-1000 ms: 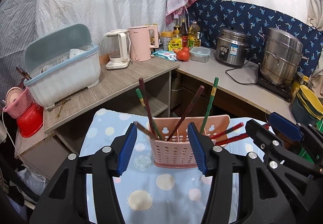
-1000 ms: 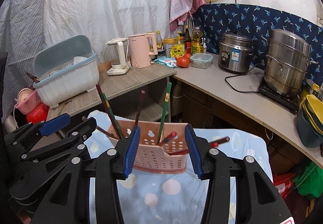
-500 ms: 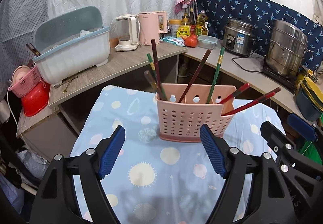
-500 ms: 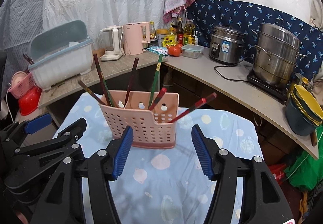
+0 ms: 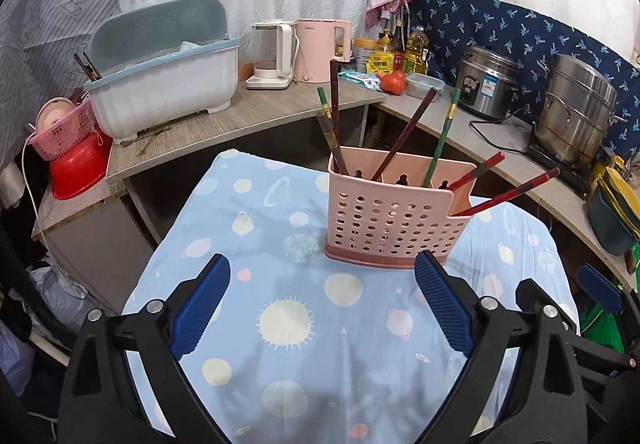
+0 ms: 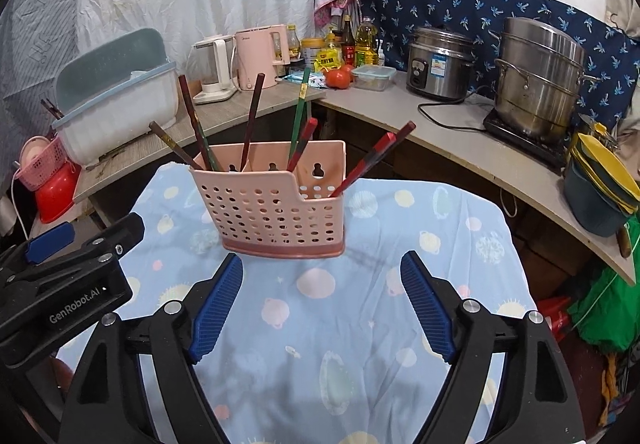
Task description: Organize utensils
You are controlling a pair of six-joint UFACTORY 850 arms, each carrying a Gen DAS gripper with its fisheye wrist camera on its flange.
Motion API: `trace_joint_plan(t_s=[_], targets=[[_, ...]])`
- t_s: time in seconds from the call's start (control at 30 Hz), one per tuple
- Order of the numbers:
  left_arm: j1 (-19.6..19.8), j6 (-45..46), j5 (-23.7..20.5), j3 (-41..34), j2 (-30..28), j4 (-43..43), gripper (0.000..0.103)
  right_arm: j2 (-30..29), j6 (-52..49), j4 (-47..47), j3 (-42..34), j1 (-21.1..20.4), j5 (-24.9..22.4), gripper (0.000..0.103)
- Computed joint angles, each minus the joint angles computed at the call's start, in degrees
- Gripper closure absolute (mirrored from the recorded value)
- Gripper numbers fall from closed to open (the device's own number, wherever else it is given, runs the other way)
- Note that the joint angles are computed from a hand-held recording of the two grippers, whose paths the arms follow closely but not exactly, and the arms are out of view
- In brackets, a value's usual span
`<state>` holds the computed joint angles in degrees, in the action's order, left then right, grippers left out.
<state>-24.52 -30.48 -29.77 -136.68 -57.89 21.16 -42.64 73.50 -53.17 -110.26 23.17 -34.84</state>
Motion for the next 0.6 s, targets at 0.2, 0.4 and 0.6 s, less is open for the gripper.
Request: trace_joint_plan(t_s=[0.2, 0.4, 0.6], targets=[[-0.9, -0.2, -2.6, -0.8, -0.6, 5.4, 0.009, 1.2, 1.2, 0.6, 2.2, -0.1, 0.7, 0.018], [-0.6, 0.3, -3.7, -0.1, -0.3, 3.0, 0.007, 2.1, 1.8, 1.9, 3.9, -0.3, 1.5, 0.009], [-0.6, -0.2, -4.0, 0.7, 0.0, 3.2, 0.007, 2.3, 3.6, 0.0, 4.4, -0.2, 0.0, 0.007]])
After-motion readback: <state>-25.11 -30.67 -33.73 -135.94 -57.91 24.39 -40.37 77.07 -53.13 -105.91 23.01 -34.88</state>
